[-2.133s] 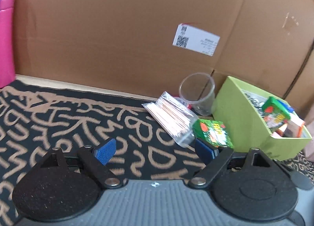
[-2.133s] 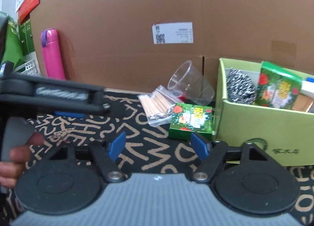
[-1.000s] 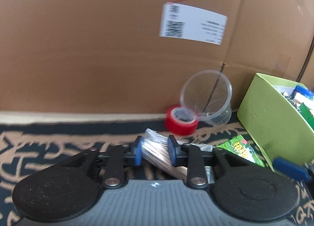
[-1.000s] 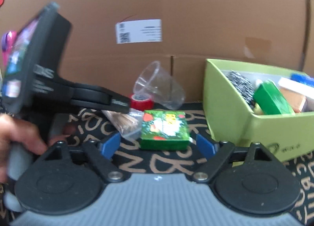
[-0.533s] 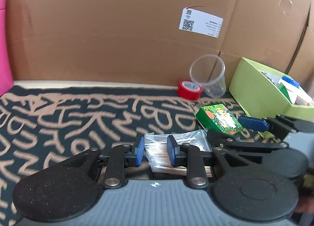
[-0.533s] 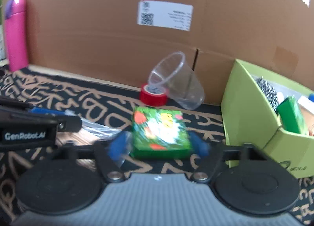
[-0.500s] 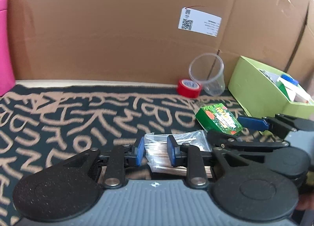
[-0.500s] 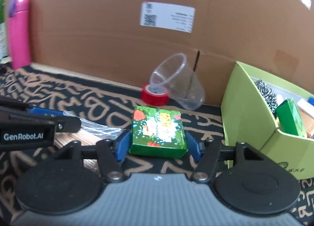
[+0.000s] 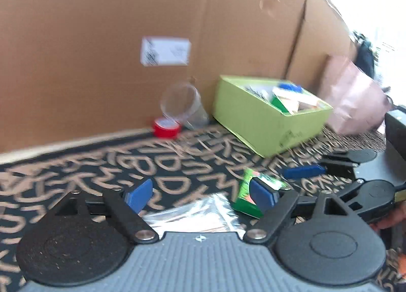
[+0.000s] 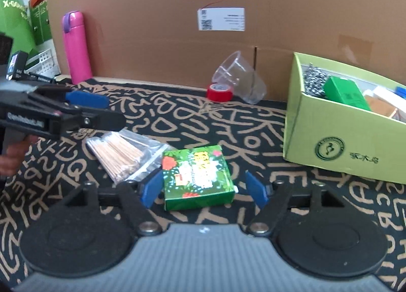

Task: Organize objects
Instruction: 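Lift the toothpick bag with the left tool while the right tool grasps the green-red tea box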

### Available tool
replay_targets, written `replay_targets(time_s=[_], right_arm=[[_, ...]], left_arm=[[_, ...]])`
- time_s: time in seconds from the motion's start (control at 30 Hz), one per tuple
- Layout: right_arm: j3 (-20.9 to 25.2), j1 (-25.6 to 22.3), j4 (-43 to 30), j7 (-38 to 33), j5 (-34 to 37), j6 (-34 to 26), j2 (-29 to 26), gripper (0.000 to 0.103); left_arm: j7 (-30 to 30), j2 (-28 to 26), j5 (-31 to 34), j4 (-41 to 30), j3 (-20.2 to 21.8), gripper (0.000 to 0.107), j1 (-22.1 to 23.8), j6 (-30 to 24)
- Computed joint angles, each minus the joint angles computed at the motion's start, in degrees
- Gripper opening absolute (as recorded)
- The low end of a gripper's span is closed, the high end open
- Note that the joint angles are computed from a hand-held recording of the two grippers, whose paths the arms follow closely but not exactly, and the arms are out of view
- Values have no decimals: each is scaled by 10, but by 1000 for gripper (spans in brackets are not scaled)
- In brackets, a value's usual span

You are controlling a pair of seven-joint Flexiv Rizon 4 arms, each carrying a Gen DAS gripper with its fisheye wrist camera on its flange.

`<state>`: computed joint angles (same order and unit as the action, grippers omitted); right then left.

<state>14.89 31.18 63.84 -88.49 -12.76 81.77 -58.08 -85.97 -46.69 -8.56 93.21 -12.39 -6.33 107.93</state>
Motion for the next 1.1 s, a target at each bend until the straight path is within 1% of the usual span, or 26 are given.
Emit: replay_targets(time_s=[0.03,0.07,0.1,0.13,0.17,0.2,0.23,0.33,0.37,0.4,0.47,0.57,0.6,0.63,0.67,0.7,0.73,0.77,0.8,0.83,0.87,0.9,1.0,1.03,1.1], right_arm=[[2,0,-4,0,1,0,-3,72],[1,1,-4,-2,0,4,-3,72],[-5,3,-2,0,-1,7,-2,72],[-6,4,5,-1,-2,11,1,72],[2,-1,7,-7,-3,12,1,72],[13,-7,8,-16,-4,11,0,76],[17,-9,8,-23,-5,12,-1,79],[8,-3,1,-31,-11,11,-7,81],[9,-3,-7,-34,-12,7,-12,81],[16,-5,-18,-40,-13,-1,-18,81],[27,-6,-44,-50,-9,-15,-33,81],[23,1,-66,-56,1,-33,-45,80],[21,2,-65,-57,6,-34,-44,76],[22,1,-60,-59,12,-32,-42,67],[22,-1,-50,-59,19,-20,-39,65],[17,0,-40,-55,22,-16,-33,64],[16,-2,-28,-54,25,-9,-26,64],[11,-1,-17,-50,26,-3,-20,63],[6,-2,-4,-44,28,4,-12,63],[4,-4,9,-38,29,13,-5,63],[5,-7,23,-32,31,23,3,63],[5,-11,36,-26,33,31,10,63],[13,-27,74,-12,32,60,32,63],[14,-32,84,-9,30,70,38,63],[0,-34,103,6,24,97,53,63]], left_arm=[[-4,-2,11,-13,-11,86,12,-45],[1,1,0,-20,-4,86,8,-90],[6,3,-22,-25,22,86,-12,-120],[4,2,-30,-25,56,85,-39,-115],[4,6,-26,-14,72,85,-52,-96],[2,11,-31,-9,90,85,-68,-104],[-2,16,-33,0,105,85,-83,-100],[12,30,-20,26,111,85,-99,-95],[15,30,-17,29,123,85,-113,-90],[11,27,-23,27,148,85,-136,-88],[-14,15,-52,17,223,84,-201,-94],[-66,-5,-92,-1,285,82,-253,-99],[-82,-12,-101,-8,296,81,-261,-97],[-99,-21,-112,-15,320,74,-279,-100],[-115,-32,-122,-24,362,70,-310,-116],[-127,-42,-123,-35,399,62,-334,-138],[-136,-47,-118,-43,421,49,-348,-154],[-144,-47,-113,-48,428,41,-352,-163],[-162,-53,-112,-56,453,32,-369,-183],[-181,-59,-111,-64,476,29,-385,-202],[-198,-61,-109,-68,485,27,-392,-206],[-208,-57,-107,-67,477,26,-388,-196],[-226,-36,-98,-69,426,26,-357,-162],[-230,-32,-92,-76,416,26,-350,-155],[-239,-33,-78,-100,412,26,-344,-145]])
